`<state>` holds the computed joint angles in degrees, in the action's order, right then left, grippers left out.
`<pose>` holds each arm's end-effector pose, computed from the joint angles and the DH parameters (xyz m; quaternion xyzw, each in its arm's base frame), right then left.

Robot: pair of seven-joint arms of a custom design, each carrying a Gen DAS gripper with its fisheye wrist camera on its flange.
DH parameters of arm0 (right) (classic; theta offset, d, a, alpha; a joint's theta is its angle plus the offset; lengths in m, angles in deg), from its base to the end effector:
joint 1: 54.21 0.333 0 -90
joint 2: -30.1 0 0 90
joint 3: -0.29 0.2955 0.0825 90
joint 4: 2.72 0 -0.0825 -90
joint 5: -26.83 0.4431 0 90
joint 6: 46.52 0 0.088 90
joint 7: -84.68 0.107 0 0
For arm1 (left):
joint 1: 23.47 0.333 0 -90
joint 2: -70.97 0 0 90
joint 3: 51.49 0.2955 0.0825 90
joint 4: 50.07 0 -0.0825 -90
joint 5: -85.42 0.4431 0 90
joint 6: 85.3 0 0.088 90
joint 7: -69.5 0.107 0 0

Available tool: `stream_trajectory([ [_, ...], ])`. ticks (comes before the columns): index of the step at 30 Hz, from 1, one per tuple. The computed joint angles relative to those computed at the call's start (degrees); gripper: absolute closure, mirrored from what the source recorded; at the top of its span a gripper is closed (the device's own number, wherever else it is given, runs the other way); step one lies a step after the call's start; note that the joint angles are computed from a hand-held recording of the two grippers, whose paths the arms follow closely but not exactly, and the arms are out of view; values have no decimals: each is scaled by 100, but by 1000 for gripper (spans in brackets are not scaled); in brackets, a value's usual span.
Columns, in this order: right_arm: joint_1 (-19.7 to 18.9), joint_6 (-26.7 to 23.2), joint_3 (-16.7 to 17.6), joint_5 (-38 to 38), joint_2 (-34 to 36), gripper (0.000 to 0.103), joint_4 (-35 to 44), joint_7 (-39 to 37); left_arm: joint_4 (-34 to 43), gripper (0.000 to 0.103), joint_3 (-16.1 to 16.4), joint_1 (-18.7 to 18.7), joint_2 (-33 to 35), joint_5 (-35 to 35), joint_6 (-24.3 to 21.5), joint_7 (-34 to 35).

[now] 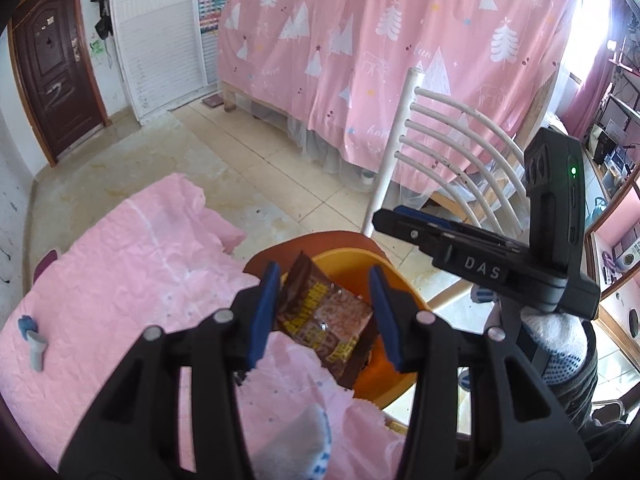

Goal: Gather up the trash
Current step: 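Carry wrapper and red hat to the orange bin and open both tools, then move both tools back over the blue pompom and blue cup on the bed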

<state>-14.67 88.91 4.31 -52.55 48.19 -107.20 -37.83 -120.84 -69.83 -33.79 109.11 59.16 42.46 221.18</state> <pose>0.5197 0.4737 0.3433 -0.3030 0.8134 -0.2410 0.4341 0.7350 -0.3422 0.4009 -0.1491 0.9304 -0.3347 0.0117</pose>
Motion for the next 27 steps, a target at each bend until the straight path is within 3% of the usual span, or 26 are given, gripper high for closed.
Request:
stream_trajectory([
  [8,21,-291,67,-120,-155,64,-235,412,38,57,-72,40,35,-116,-303,56],
  [9,9,-292,71,-126,-168,63,-250,423,14,48,-79,48,19,-148,-308,68],
  [11,-6,-309,86,-128,-181,62,-267,444,-57,43,-82,60,-26,-201,-261,99],
  [27,24,-296,29,262,168,57,299,-229,191,42,-31,175,101,-298,-151,47],
])
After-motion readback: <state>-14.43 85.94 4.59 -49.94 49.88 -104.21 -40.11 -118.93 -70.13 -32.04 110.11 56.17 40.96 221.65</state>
